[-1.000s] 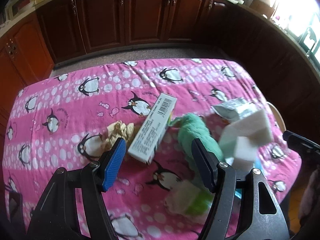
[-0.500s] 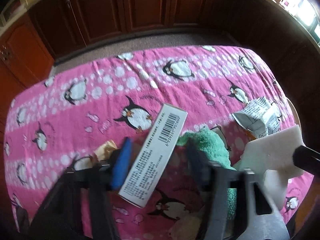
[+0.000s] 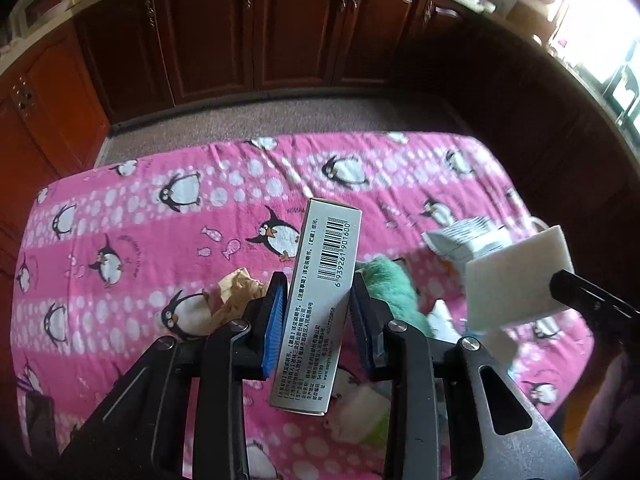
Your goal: Collect trash
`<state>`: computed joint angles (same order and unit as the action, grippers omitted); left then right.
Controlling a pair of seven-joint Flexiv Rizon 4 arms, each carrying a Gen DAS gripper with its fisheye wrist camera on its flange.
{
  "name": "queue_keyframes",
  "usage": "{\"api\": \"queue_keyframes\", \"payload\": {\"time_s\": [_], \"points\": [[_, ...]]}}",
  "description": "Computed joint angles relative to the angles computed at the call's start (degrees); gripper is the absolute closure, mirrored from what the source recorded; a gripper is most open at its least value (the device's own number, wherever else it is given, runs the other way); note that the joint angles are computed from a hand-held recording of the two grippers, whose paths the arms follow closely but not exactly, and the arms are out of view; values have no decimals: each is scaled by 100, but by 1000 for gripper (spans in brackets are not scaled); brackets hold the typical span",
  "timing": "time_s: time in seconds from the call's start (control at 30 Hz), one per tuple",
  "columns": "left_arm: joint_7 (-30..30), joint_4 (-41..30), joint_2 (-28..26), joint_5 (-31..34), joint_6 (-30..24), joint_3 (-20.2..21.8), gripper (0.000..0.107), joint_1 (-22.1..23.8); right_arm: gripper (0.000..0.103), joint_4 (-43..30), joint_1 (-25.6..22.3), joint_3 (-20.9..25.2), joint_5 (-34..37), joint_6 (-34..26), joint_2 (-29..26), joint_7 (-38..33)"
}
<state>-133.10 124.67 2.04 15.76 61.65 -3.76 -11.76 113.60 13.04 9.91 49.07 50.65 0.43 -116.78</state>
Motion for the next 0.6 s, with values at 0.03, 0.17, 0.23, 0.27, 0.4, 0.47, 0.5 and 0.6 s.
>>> {"api": "queue_keyframes", "payload": {"time_s": [0.03, 0.17, 0.23, 0.27, 0.4, 0.47, 0.5, 0.6], "points": [[-20, 13, 87, 10, -3, -3, 78, -16, 67, 11, -7, 1, 27, -1, 47, -42], [-266, -61, 307, 279, -114, -161, 78, -49, 67, 65, -12, -58, 104, -36, 269, -248], [-381, -123, 360, 373, -155, -252, 78, -77, 67, 110, 1, -95, 114, -30, 377, -312], [-449, -128, 373, 416, -136, -277, 78, -81, 67, 123, 9, -120, 122, -41, 417, -332], [-642, -294, 411, 614, -227, -436, 79, -149, 67, 217, 15, -248, 193, -129, 632, -429], [-690, -396, 382, 689, -286, -498, 79, -192, 67, 270, 16, -306, 194, -153, 736, -468], [-737, -463, 360, 759, -339, -534, 79, -216, 67, 290, 24, -327, 180, -151, 767, -468], [-883, -704, 249, 993, -495, -627, 79, -317, 67, 361, 29, -395, 116, -141, 869, -458]]}}
